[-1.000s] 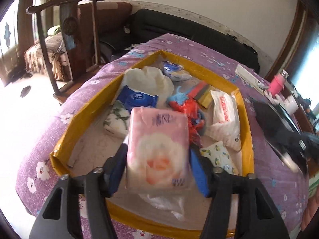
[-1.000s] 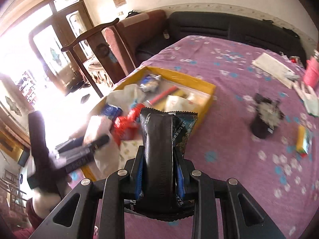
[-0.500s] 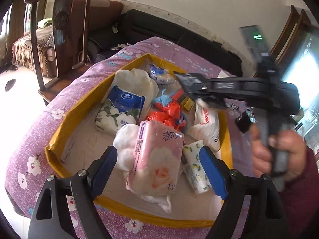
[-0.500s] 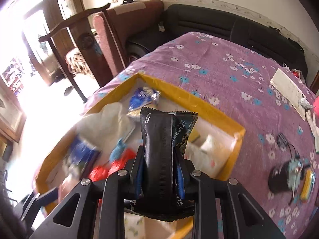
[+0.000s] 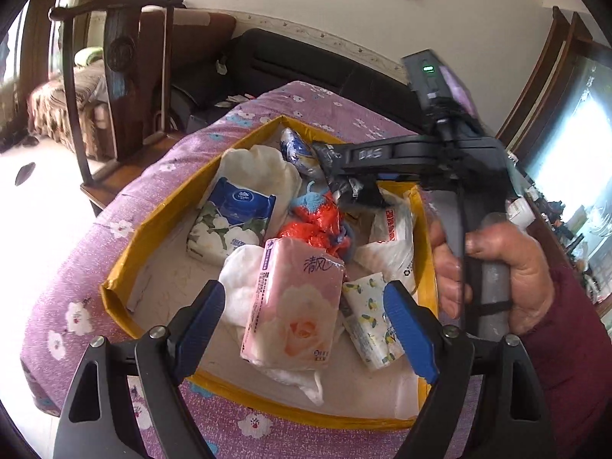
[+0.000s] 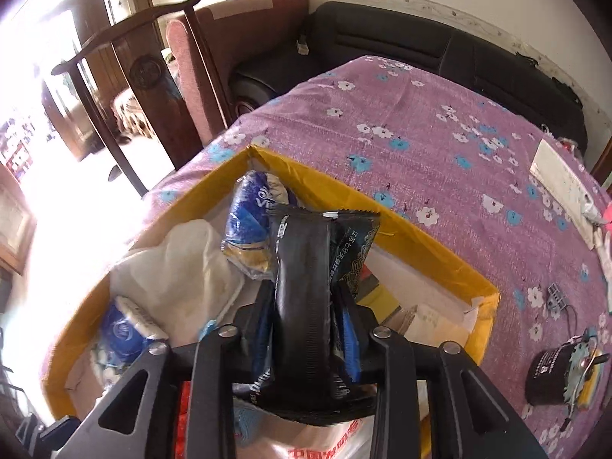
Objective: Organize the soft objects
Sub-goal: 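Open left gripper over yellow box dropping pink pack while right drops black snack bag, then move left gripper to clear zip bag of strips while right moves to blue knitted cloth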
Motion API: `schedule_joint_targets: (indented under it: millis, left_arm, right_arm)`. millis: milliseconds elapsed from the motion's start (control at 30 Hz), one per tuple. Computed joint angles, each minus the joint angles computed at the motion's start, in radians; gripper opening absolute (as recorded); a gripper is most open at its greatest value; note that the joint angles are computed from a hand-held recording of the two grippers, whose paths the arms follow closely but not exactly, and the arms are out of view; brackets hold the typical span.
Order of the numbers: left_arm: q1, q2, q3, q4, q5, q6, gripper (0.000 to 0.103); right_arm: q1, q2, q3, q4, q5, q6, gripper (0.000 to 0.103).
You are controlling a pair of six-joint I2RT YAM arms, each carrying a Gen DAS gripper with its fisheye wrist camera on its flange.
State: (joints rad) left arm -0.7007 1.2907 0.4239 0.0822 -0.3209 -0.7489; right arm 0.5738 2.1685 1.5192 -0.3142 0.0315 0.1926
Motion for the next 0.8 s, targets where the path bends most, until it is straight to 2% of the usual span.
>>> schedule_joint_targets:
  millis: [33, 100, 167, 367, 633, 800]
  left_arm:
    - [-0.014, 0.000, 0.009, -0.021, -0.026, -0.007, 0.084]
    - [-0.060, -0.001, 0.041, -0.093, -0.106, -0.037, 0.086]
    - [-0.104, 0.012, 0.080, -0.173, -0.183, -0.074, 0.090]
    - [-0.290, 0.092, 0.225, -0.408, -0.416, -0.188, 0.090]
    - [-0.441, 0.245, 0.425, -0.599, -0.509, -0.255, 0.090]
    - [-0.509, 0.333, 0.539, -0.676, -0.535, -0.269, 0.090]
  right_arm:
    - [-0.004, -0.051, -0.069, 0.054, -0.004, 0.011, 0.061]
    - [-0.004, -0.131, -0.169, 0.126, 0.005, 0.016, 0.071]
    - [-0.004, -0.216, -0.264, 0.171, 0.025, 0.004, 0.072]
    - [-0.042, -0.433, -0.503, 0.228, 0.018, -0.020, 0.075]
    - [-0.201, -0.708, -0.791, 0.255, -0.038, -0.070, 0.075]
    - [-0.406, -0.868, -0.920, 0.230, -0.122, -0.146, 0.075]
